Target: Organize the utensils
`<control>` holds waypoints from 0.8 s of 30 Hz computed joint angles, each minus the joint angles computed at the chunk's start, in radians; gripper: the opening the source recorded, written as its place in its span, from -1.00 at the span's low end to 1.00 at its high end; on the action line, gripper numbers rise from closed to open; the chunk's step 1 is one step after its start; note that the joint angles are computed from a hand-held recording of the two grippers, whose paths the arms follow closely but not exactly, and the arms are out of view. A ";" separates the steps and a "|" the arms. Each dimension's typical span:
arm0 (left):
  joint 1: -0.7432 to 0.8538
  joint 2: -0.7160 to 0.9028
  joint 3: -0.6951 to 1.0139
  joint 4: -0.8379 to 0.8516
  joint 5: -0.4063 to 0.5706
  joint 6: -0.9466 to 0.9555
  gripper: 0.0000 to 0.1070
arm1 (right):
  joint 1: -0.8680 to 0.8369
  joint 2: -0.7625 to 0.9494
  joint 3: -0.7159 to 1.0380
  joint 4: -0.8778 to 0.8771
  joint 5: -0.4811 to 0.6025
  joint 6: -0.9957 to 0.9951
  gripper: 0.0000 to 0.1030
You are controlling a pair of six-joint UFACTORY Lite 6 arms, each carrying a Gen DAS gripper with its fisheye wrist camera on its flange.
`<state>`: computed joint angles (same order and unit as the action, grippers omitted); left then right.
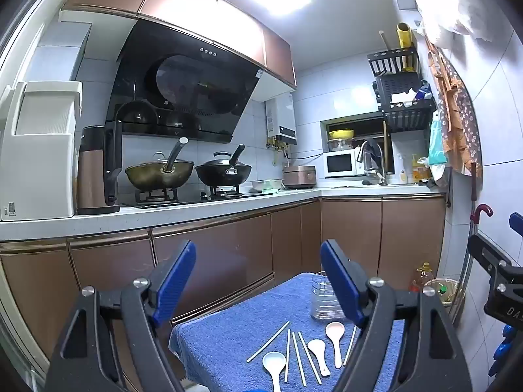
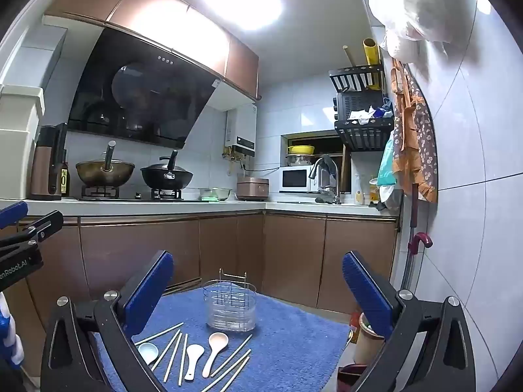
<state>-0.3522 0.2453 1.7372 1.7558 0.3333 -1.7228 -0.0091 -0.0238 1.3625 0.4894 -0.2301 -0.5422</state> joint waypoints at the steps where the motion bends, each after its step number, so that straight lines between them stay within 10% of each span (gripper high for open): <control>1: 0.000 -0.001 -0.002 0.004 0.000 -0.003 0.45 | -0.001 0.001 0.004 0.017 0.011 -0.012 1.00; 24: -0.014 -0.015 -0.009 -0.022 0.012 0.038 0.45 | -0.004 -0.023 -0.007 0.019 -0.003 -0.018 1.00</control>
<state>-0.3664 0.2299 1.7286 1.7334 0.3452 -1.6847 -0.0129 -0.0466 1.3556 0.5086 -0.2335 -0.5606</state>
